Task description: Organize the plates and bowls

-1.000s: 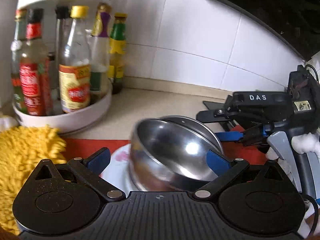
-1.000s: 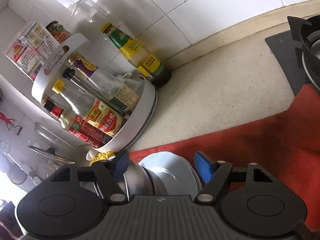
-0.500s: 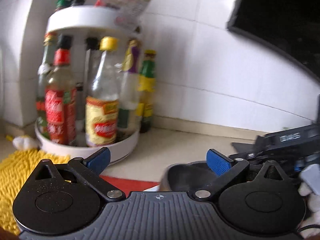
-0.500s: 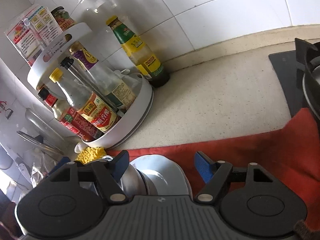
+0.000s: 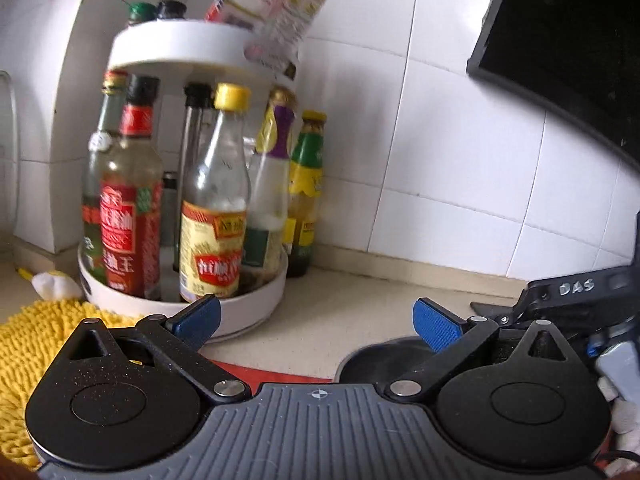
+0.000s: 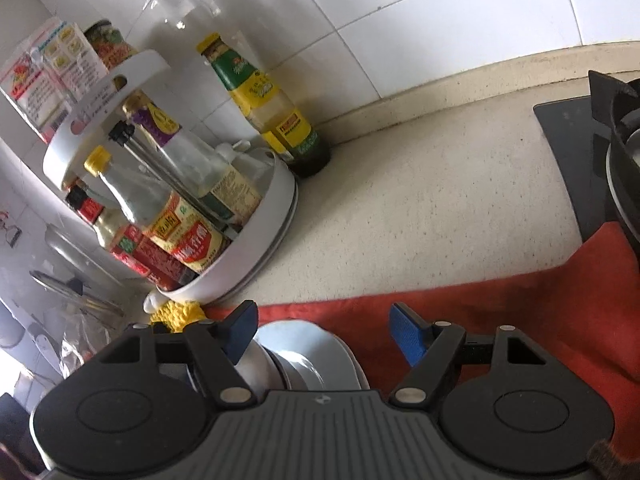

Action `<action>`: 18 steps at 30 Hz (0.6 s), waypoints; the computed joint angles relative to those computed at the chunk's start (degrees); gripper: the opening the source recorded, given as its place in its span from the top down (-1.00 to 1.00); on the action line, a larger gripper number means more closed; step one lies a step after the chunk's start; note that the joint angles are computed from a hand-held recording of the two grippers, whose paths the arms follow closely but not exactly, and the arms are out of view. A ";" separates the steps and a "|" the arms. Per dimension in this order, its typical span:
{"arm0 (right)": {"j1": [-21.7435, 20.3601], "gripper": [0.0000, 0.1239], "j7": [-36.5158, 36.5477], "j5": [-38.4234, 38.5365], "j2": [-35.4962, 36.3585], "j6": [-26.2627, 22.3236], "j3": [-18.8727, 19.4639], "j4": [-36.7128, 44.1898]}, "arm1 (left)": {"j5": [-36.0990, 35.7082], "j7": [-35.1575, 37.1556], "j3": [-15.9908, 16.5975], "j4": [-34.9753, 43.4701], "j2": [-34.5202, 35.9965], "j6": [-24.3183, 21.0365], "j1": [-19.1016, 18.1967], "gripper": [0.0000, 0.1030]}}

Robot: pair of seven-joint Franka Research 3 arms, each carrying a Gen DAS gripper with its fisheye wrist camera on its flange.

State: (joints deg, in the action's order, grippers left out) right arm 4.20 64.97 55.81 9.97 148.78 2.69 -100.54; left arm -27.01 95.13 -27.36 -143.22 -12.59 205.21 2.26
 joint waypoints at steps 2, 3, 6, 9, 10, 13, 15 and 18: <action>-0.22 -0.10 -0.70 0.68 -0.17 -0.68 0.10 0.22 | 7.50 -3.38 5.29 -1.46 -3.10 -4.45 -3.17 -1.00; -0.22 -0.10 -1.18 0.96 -0.53 -0.71 0.14 0.00 | 8.55 -3.00 4.94 -1.99 -4.57 -5.98 -2.57 -1.00; 0.17 -0.10 -2.70 1.61 -2.54 -0.10 0.10 -1.63 | 6.72 -1.21 -4.74 -3.00 -9.63 -9.37 6.99 -1.00; 1.47 -0.11 -2.76 0.98 -5.79 2.38 -0.11 -4.94 | 7.87 -3.75 -5.17 -4.05 -13.17 -12.47 7.71 -1.00; 2.01 -0.11 -2.52 0.65 -6.90 3.49 -0.22 -6.19 | 8.18 -4.66 -5.41 -4.27 -14.36 -14.10 8.10 -1.00; 4.11 -0.13 -1.59 -0.43 -11.58 7.77 -0.32 -11.52 | 10.10 -6.02 -2.43 -4.83 -16.37 -18.98 5.50 -1.00; 5.61 -0.15 -2.15 -0.32 -14.51 9.97 -0.53 -14.82 | 10.80 -6.72 0.96 -5.06 -17.19 -22.21 2.16 -1.00; 7.70 -0.22 0.78 -5.52 -18.86 16.56 0.25 -20.67 | 11.96 -9.16 2.64 -5.12 -18.80 -26.25 0.72 -1.00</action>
